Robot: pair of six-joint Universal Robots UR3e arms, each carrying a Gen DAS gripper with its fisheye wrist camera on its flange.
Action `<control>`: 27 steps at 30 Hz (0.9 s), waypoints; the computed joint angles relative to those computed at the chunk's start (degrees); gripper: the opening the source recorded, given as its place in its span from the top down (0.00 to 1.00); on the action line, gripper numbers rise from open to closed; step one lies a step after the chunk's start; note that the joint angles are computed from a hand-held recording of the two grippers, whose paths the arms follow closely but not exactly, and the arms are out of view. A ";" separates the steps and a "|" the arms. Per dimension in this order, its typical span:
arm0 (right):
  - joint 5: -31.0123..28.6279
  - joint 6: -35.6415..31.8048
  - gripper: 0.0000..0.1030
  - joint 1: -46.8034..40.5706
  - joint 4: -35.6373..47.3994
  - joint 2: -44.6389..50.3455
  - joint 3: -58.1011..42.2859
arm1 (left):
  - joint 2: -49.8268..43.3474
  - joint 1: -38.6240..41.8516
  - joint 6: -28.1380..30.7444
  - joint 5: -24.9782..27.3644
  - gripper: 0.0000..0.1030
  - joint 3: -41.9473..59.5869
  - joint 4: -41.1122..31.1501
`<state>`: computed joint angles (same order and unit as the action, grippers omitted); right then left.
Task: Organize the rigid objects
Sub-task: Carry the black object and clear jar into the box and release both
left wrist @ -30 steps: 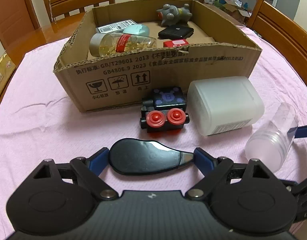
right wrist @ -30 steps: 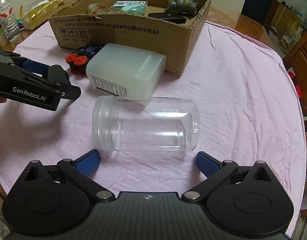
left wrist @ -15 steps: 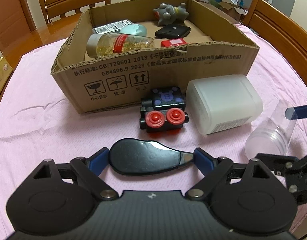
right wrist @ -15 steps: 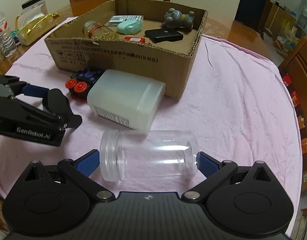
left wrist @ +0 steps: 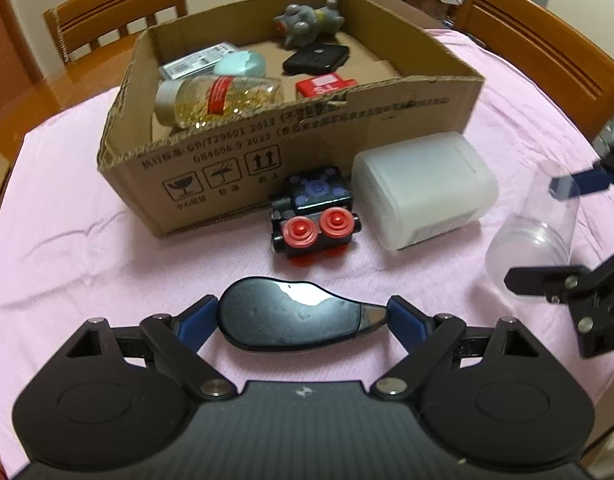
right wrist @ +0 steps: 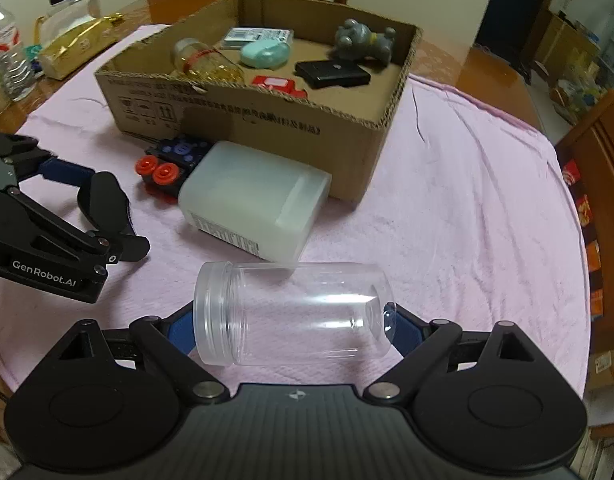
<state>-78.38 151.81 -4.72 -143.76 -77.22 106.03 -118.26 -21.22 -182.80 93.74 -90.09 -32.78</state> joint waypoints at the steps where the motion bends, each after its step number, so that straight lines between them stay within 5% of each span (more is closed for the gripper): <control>1: 0.53 -0.63 0.08 -0.33 1.16 -0.60 -0.43 | 0.53 0.11 0.70 -0.40 0.13 0.11 -0.75; 13: 9.28 -8.53 0.08 -3.91 14.86 -1.90 -15.74 | 7.56 3.03 6.93 -4.70 0.13 6.40 -12.95; 27: 7.14 -12.50 0.08 1.74 22.70 26.93 -57.43 | -0.43 6.00 7.50 -1.46 0.13 24.25 -14.96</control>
